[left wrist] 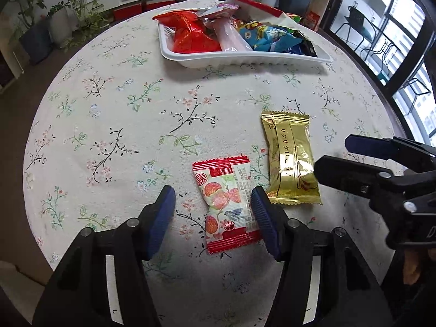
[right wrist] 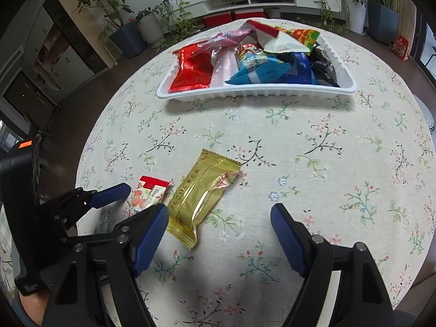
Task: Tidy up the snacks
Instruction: 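Grasp the red-white strawberry packet with the left tool while the right tool grasps the gold foil packet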
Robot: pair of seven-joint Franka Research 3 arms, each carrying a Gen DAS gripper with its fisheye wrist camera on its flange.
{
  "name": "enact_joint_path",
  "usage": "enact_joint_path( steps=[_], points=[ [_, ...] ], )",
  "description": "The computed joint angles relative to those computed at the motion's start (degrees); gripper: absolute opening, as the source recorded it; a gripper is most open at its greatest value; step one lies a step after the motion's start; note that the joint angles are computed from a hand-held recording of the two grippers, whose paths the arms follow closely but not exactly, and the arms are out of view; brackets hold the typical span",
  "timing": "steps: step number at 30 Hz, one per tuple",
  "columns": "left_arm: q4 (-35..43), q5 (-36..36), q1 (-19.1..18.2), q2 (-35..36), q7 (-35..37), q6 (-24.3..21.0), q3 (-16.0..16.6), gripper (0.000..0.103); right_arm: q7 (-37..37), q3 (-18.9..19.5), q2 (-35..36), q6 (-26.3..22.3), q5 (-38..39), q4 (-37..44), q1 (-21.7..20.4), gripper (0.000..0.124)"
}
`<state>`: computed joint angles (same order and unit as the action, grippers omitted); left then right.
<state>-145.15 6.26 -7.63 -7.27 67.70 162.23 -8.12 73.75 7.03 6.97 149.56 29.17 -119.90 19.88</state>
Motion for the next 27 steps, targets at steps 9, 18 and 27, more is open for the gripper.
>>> enact_joint_path(
  steps=[9,18,27],
  points=[
    [-2.47,2.65,0.33,-2.32,0.70,0.56,0.26,0.032,6.56,-0.22,2.29,0.17,-7.20,1.61,1.94,0.078],
    [-3.50,3.35,0.45,-2.72,0.07,2.27,0.36,0.032,14.72,-1.24,5.13,0.12,-17.78,4.08,4.60,0.078],
    [-4.65,3.70,0.70,-3.29,-1.86,4.09,0.37,0.032,15.68,0.06,6.80,-1.96,-17.26,6.91,3.59,0.071]
  ],
)
